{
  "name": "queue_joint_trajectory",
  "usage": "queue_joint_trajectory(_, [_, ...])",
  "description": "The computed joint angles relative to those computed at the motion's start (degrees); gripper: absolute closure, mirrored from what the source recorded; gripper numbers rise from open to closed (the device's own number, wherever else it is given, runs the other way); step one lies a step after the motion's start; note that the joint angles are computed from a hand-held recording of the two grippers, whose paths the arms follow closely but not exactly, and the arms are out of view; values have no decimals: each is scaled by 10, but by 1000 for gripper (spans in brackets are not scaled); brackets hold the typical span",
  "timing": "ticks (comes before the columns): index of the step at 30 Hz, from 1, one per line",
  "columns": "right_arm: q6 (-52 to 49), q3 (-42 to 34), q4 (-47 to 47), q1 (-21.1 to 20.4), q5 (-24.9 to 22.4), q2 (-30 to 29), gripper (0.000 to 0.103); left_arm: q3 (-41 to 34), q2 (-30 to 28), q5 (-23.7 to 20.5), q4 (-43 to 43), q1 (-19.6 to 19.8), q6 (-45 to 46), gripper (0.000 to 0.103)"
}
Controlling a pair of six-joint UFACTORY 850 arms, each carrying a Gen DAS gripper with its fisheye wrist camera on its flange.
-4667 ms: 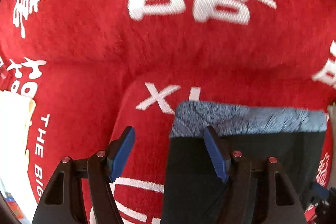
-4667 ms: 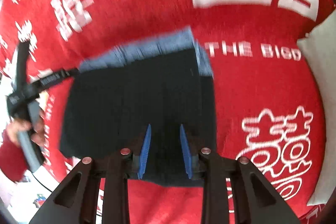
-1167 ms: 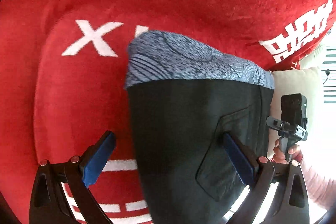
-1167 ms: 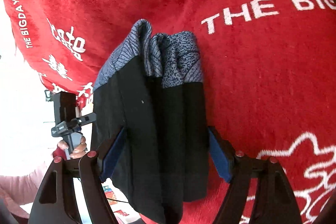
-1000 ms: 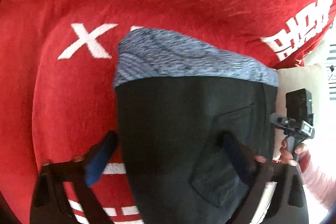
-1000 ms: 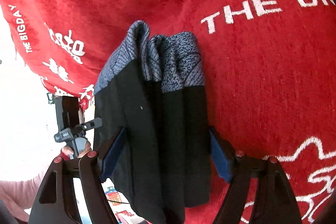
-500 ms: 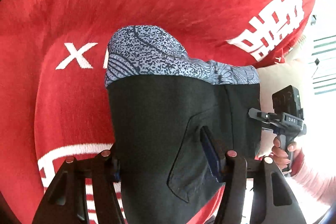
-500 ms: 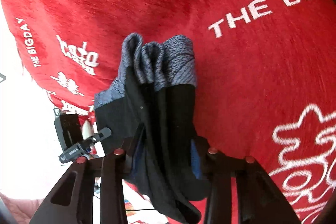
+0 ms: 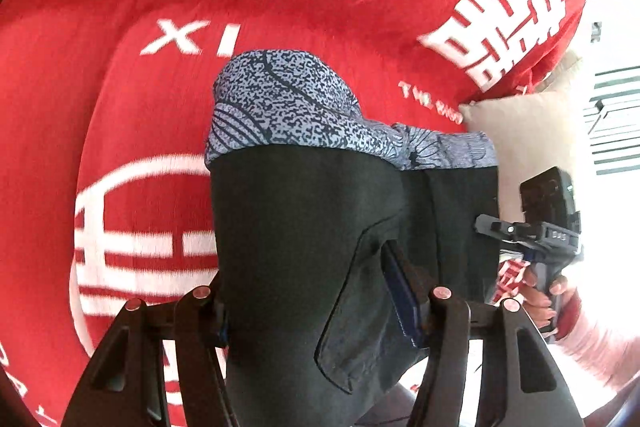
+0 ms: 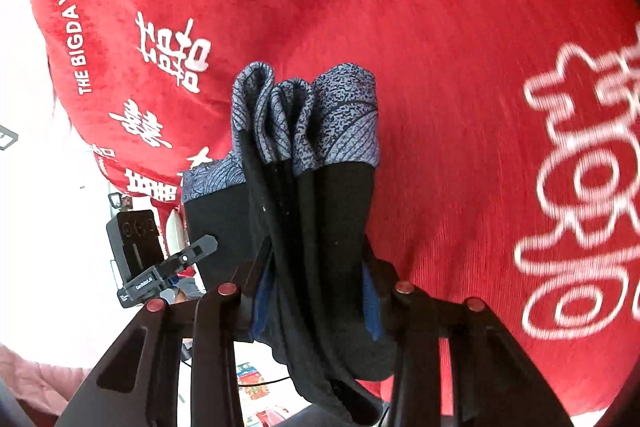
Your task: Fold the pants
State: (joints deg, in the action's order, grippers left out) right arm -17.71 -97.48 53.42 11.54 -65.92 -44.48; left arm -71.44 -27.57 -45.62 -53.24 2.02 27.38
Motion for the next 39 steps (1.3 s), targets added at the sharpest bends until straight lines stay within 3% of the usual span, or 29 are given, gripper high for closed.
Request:
queue_joint_trajectory(6, [0,45,-29,8,40,19,61,34,6,49,28,-11,-2,39])
queue_joint_trajectory(11, [17,54,-64,17,79,22,48,38,10,90,76,-16,-57,16])
queue_joint_trajectory(13, [27,60,-75,16,86,29,46,40,14,92,95,-14,-77,15])
queue_joint_trajectory(15, [39,63,-94,20,96,36,44,44,21,104,142,-17,-117,5])
queue_joint_trajectory(23, [155,77,-246,37,139,76,23,55,42,145,281,-38,-265,4])
queue_joint_trajectory(27, [219,79,-321,41,130,93,21,61,61,140,340,-46,-342,4])
queue_joint_trajectory(34, [300,78,-449,53,105,113,8,60,87,101,453,-76,-467,4])
queue_joint_trajectory(39, [285,87,-479,63,92,142,7,63,117,76,496,-105,-548,4])
